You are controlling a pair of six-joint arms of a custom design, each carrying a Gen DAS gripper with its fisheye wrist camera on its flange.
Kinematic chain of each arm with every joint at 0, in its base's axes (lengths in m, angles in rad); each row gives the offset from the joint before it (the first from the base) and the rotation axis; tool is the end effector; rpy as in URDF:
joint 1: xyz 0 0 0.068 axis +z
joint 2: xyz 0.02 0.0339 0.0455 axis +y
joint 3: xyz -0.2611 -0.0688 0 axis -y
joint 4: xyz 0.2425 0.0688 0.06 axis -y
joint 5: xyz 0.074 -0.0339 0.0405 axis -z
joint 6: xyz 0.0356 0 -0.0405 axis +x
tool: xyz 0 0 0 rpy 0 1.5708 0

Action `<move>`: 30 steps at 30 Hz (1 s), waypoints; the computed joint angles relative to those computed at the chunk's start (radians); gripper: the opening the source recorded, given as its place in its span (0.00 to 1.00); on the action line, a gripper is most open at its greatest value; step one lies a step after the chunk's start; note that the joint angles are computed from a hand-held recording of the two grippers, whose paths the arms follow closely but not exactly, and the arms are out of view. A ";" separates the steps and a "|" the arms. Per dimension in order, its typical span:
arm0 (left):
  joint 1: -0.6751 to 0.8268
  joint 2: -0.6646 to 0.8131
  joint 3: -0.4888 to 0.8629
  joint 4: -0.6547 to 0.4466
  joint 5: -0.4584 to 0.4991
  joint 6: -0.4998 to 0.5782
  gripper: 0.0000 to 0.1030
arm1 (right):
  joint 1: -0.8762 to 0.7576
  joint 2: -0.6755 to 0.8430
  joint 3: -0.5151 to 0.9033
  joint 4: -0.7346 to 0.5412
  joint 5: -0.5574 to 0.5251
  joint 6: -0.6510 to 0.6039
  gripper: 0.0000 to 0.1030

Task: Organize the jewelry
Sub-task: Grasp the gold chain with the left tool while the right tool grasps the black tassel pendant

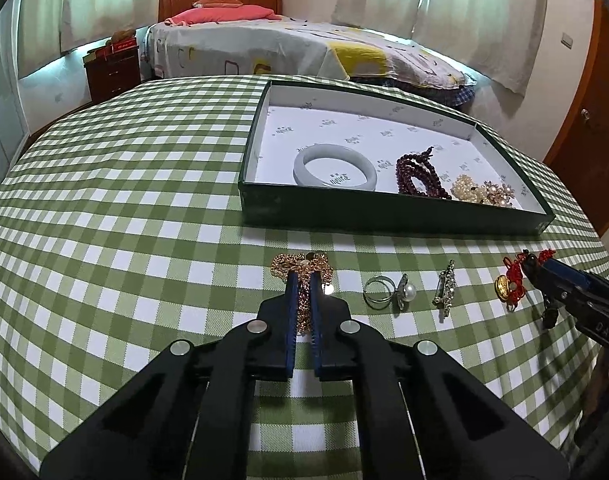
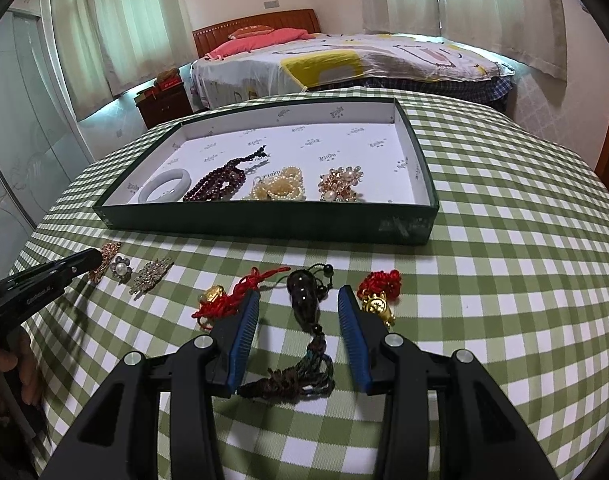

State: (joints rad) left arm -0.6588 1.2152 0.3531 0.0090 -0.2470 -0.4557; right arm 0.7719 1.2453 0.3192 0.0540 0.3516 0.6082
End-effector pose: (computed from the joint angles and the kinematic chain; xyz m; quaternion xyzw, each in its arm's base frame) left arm 0.1665 -0.1179 0.1315 0.0512 0.9288 -0.0864 0.3568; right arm 0.1514 0.1302 0.1209 -0.0160 0.9269 0.0878 0.3645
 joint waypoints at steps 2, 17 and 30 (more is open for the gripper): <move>0.000 -0.007 -0.004 -0.002 0.002 -0.002 0.06 | -0.003 0.018 0.009 0.001 -0.005 -0.006 0.40; 0.011 -0.032 0.002 -0.045 0.025 -0.012 0.08 | 0.006 0.036 0.010 0.005 -0.010 -0.019 0.15; -0.027 0.048 0.045 -0.035 -0.029 0.011 0.34 | 0.004 0.037 0.007 0.017 -0.014 -0.019 0.15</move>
State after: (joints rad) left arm -0.6857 1.2630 0.3980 -0.0257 -0.2764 -0.4444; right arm 0.7758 1.2827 0.3258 0.0711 0.3380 0.5888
